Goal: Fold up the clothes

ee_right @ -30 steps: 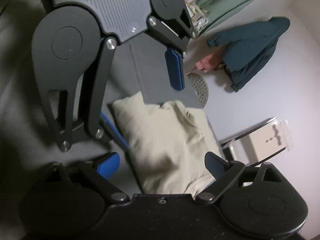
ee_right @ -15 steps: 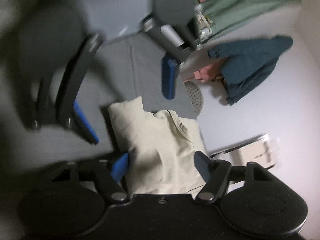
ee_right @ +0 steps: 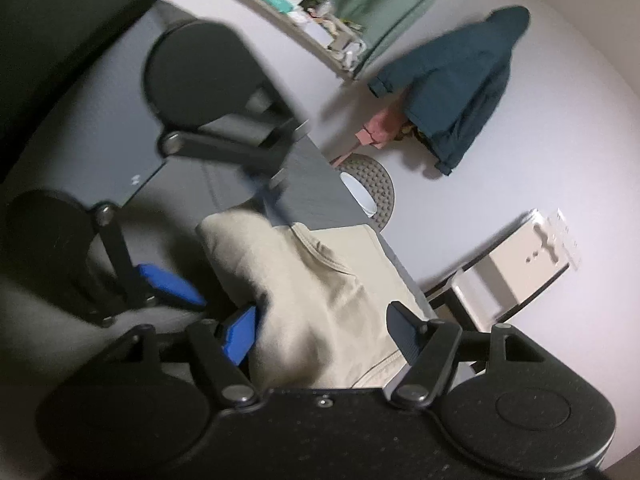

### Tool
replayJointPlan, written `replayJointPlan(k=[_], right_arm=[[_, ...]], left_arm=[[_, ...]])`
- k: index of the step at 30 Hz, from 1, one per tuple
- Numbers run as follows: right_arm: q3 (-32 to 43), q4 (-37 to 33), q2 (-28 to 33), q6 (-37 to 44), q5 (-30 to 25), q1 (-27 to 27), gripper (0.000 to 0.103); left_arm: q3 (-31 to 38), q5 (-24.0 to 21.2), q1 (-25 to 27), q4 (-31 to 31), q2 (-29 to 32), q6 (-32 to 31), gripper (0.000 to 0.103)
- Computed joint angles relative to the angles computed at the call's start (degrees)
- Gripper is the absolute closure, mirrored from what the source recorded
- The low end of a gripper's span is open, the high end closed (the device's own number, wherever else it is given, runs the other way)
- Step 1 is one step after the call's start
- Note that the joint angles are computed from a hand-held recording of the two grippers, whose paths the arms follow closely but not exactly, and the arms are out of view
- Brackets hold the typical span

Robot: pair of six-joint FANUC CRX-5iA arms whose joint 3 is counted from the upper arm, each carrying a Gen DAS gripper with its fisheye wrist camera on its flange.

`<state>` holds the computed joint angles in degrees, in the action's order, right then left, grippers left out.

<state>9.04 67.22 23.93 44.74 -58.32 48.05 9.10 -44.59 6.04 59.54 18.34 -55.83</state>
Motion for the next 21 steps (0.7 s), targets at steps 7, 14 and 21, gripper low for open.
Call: replayJointPlan(k=[7, 14, 21], right_arm=[[-3.83, 0.86, -2.27, 2.31, 1.77, 0.93, 0.024], [-1.45, 7.86, 4.13, 8.12, -4.95, 1.67, 0.023], [1.08, 7.84, 7.60, 12.15, -12.25, 0.57, 0.059]], left_arm=[[6.71, -3.84, 0.78, -3.93, 2.60, 17.92, 0.086], [9.00, -5.48, 1.84, -1.47, 4.02, 20.54, 0.087], [12.78, -8.82, 3.06, -3.59, 6.23, 23.05, 0.087]])
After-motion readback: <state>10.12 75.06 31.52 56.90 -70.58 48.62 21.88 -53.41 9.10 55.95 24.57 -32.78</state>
